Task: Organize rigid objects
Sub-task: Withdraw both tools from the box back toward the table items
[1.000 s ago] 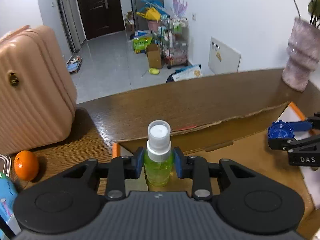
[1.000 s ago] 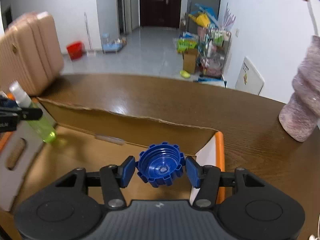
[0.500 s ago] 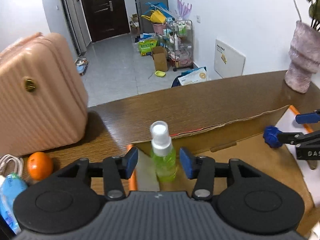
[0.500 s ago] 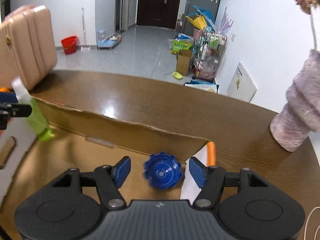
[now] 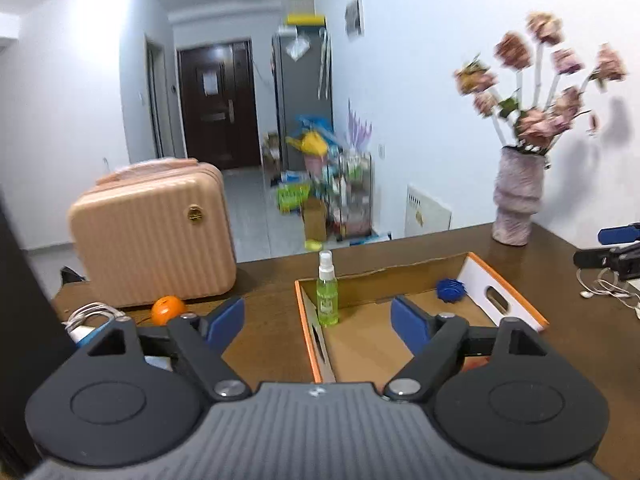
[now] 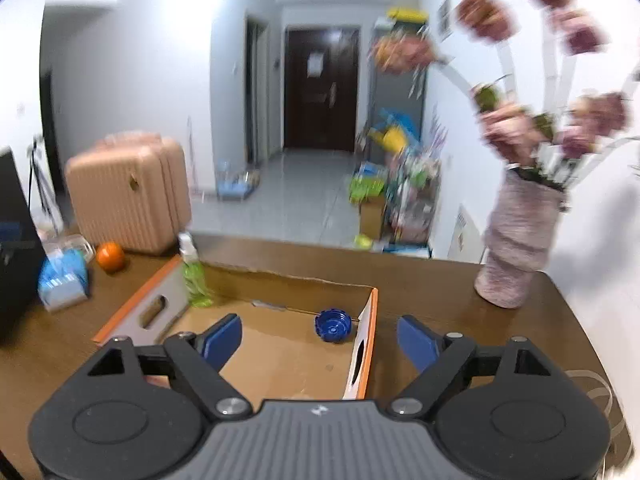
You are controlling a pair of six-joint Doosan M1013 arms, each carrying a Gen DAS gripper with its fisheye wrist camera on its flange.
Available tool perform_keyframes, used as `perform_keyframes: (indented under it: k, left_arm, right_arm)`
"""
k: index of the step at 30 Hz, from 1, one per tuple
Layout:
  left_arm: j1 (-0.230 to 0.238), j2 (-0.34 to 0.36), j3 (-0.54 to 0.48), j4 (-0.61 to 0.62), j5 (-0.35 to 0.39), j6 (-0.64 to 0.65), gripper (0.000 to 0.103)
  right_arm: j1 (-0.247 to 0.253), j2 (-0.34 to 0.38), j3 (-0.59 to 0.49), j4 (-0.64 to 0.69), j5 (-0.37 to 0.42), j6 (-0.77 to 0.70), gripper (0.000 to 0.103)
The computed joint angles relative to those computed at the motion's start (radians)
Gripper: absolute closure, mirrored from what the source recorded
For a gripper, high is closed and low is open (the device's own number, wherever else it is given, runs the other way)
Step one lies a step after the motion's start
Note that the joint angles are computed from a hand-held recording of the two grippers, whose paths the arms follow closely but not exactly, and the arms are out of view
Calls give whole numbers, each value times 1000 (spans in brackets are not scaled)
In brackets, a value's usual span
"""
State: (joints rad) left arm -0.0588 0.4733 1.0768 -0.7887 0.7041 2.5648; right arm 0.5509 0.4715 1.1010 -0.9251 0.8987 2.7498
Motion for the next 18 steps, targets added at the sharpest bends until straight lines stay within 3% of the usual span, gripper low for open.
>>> perform_keyframes:
  k: [5,7,10,13,18]
  left_arm:
    - [55,-183,342,-375,-115,434,10]
    - [80,-237,457,-552,-110,641,7]
    - [114,-288,577,-697,-89,836,5]
    - [144,-333,679,-796,-73,939,3]
    - [198,-368,777,-830,-26,945,1]
  right_arm:
    - [129,-73,185,-294,34,369,7]
    - [181,-79,234,-371,66,471,4]
    - [250,-62,271,-459,157,578,0]
    - [308,-40,289,-489,233,639,0]
    - [381,-39,339,-463,213,744,0]
